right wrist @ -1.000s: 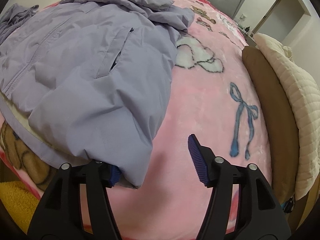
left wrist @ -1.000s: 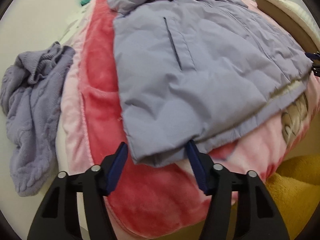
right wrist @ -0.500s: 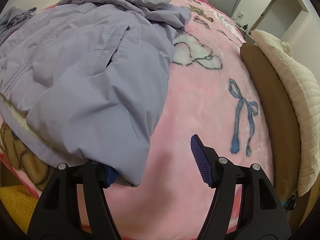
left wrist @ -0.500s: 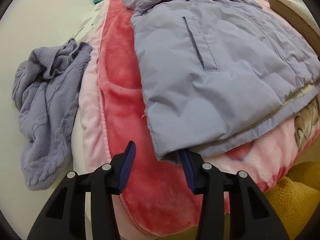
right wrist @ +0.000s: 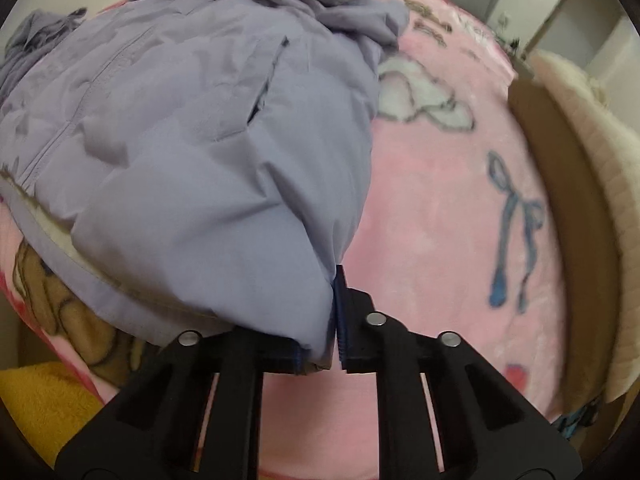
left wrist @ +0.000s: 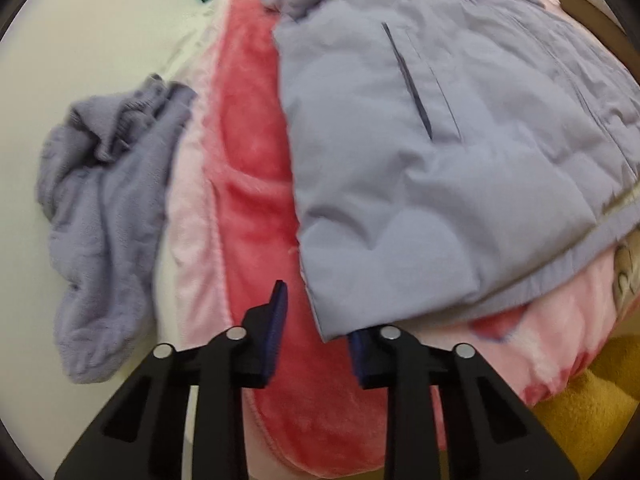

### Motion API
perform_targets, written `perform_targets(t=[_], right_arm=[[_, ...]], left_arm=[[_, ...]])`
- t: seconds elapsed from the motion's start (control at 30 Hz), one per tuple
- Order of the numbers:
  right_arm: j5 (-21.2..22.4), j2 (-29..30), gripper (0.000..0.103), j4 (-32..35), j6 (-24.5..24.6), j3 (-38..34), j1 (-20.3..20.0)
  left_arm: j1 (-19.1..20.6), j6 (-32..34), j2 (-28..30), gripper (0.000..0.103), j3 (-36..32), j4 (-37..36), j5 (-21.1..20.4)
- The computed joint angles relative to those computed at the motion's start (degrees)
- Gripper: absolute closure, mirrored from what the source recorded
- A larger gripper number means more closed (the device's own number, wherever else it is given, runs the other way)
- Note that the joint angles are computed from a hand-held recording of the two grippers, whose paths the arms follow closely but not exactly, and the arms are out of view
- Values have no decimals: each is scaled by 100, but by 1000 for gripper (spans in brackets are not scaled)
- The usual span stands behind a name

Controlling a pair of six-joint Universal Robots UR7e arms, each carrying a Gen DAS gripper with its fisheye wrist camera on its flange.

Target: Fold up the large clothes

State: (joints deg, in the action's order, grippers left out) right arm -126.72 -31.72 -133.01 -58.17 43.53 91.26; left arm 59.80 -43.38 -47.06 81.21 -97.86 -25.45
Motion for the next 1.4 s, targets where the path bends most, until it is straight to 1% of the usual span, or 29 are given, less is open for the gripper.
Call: perform_targets(t=[0.03,0.1,0.13,0.23,0.27,0.3,0.33,0.37,0.4,0.47,0.5,0.57,0.63,0.7,0.73,0.83,0.87,0.9,0.93,0.97,1.0,1.03,1.07,1.1,1.2,1.27,1.33,1.37,1.4], right_arm=[[49,-35,96,-94,-75,4,33],[-107,-24,97,-143,-118,-97,91],[-201,-26,97,-140,-169,-137,106],[-457,-67,97,-562,-668,54,99],[-495,-61,97,-513,-607,32,98],[-487,-62,97,-352,-359,-51,102],[-492,-67,97,-306,-253,-80,116],[-501,-97,97,-349,-237,-51,143],[-506,-167,97,-548,-376,72,183],[-443,-324,97,-640,-503,268,234],[-431,-387,97,-576,-496,319,252],[-500,-415,97,-330,-467,305,244],[-560,-350,97,-364,-643,325,176],[-681,-201,97,-170,-480,189,97],[-720,-176,97,-179,-433,206,74],[-655,-211,95,-390,-600,414,-10],[-521,-282,91,-256,-491,466,-30],[-409,-348,82,-147,-363,519,-44],[-253,-455,76,-110,-254,616,-71],[-148,-540,64,-143,-217,716,-91],[-63,-630,60,-187,-222,815,-112],[-47,-659,60,-221,-239,854,-119],[-37,-673,60,-202,-235,863,-130],[-81,-670,60,-269,-270,879,-134],[-121,-580,60,-233,-188,754,-149],[-106,-544,60,-202,-37,699,-155],[-90,-505,60,-369,-51,713,-151],[-83,-480,59,-443,-104,716,-152],[-87,-433,54,-518,-147,697,-153]], left_arm=[[-30,-74,-13,82,-7,24,83],[-101,-386,-41,83,-38,185,171],[-121,-585,-62,83,-59,272,126],[-144,-1067,-31,85,-216,620,-270],[-183,-1228,-14,88,-260,800,-305],[-257,-1405,-17,89,-264,962,-308],[-344,-1681,-6,90,-323,1221,-266],[-388,-1932,-12,91,-390,1427,-269],[-440,-2227,-42,92,-443,1615,-314],[-492,-2547,-231,92,-353,1511,-358],[-496,-2564,-301,92,-288,1390,-379],[-418,-2385,-363,92,-179,1145,-533],[-313,-2020,-331,92,-75,871,-548],[-195,-1717,-253,92,-42,759,-538],[-125,-1486,-249,92,39,530,-571],[6,-804,-323,92,308,-257,-741],[-7,-577,-345,92,405,-406,-721],[-37,-346,-388,92,536,-662,-709],[-99,-60,-443,92,716,-971,-665],[-139,34,-474,87,796,-1039,-644],[-178,27,-491,74,829,-986,-646],[-212,0,-515,68,875,-938,-674],[-227,63,-549,57,953,-1056,-726],[-241,130,-574,53,1037,-1224,-748],[-219,274,-543,52,1080,-1578,-899],[-213,440,-385,52,969,-1509,-722],[-192,681,-294,52,944,-1669,-569],[-174,804,-269,52,964,-1862,-499],[-144,829,-244,53,949,-1970,-447]])
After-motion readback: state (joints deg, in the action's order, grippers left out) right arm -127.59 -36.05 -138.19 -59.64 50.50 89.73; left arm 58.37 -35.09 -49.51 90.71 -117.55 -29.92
